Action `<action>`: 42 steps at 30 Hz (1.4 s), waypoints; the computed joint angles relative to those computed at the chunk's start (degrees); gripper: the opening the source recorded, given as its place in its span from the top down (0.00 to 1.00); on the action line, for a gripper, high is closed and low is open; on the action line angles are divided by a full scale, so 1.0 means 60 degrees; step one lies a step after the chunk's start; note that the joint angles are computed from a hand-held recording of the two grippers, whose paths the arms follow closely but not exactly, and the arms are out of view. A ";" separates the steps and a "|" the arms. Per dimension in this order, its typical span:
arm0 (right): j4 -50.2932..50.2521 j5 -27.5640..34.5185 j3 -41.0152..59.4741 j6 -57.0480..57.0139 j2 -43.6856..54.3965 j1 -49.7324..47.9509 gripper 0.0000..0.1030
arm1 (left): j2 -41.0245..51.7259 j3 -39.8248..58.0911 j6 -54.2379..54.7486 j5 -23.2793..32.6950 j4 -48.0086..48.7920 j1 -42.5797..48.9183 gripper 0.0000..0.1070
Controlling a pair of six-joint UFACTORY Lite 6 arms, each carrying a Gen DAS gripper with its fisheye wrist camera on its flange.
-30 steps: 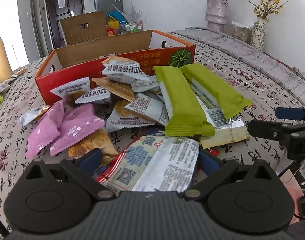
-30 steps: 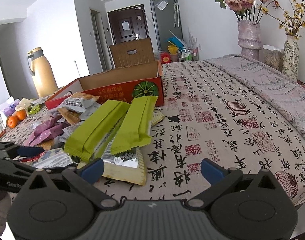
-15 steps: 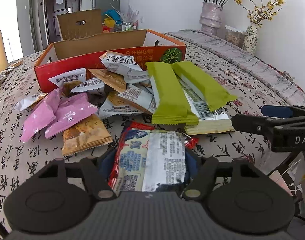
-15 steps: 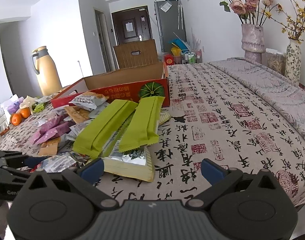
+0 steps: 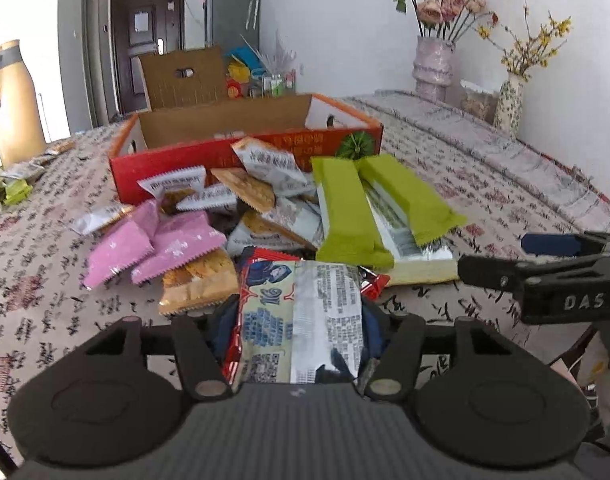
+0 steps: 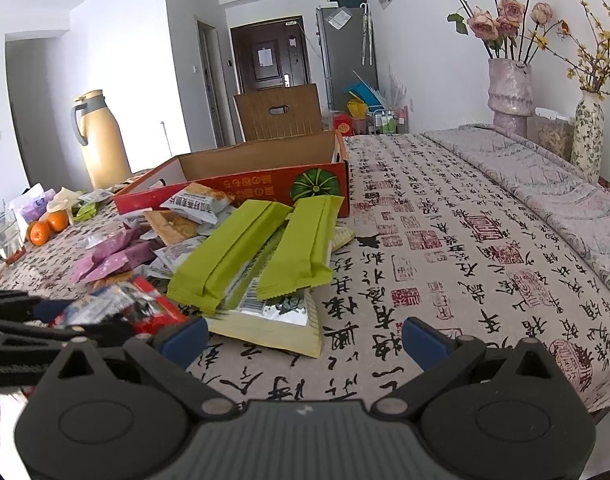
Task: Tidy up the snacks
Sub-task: 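Carry the printed packet with the left gripper while the right gripper carries the green bar toward the box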
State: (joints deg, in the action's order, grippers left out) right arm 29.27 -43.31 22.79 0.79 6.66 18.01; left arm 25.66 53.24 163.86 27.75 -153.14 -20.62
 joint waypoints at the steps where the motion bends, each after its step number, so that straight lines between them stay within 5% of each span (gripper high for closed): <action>1: 0.0036 0.0005 0.0012 -0.0035 -0.0008 0.0019 0.00 | -0.0189 -0.0154 0.0040 0.0106 -0.0082 0.0026 0.43; 10: -0.0095 0.0163 0.0536 -0.0381 0.0184 -0.0105 0.00 | -0.0768 -0.0011 -0.0066 0.0316 -0.0710 0.0198 0.43; 23: -0.0969 0.1025 0.2973 -0.0908 0.1626 -0.1249 0.03 | 0.0300 0.1775 -0.0148 -0.0361 -0.1274 0.0319 0.43; 30: -0.1311 0.1791 0.4762 -0.0820 0.3127 -0.1802 0.42 | 0.0924 0.2676 -0.0344 -0.0637 -0.1196 0.0317 0.43; 35: -0.1493 0.2072 0.5394 -0.0701 0.3806 -0.1881 0.45 | 0.1305 0.3221 -0.0621 -0.0850 -0.0964 0.0312 0.43; 42: -0.1262 0.2112 0.5600 -0.0875 0.4052 -0.1857 0.63 | 0.1635 0.3671 -0.0926 -0.0987 -0.0667 0.0336 0.43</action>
State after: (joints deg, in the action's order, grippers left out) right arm 21.70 -30.64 56.39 -4.46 30.98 6.87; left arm 35.47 75.26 158.31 21.83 -157.14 -18.61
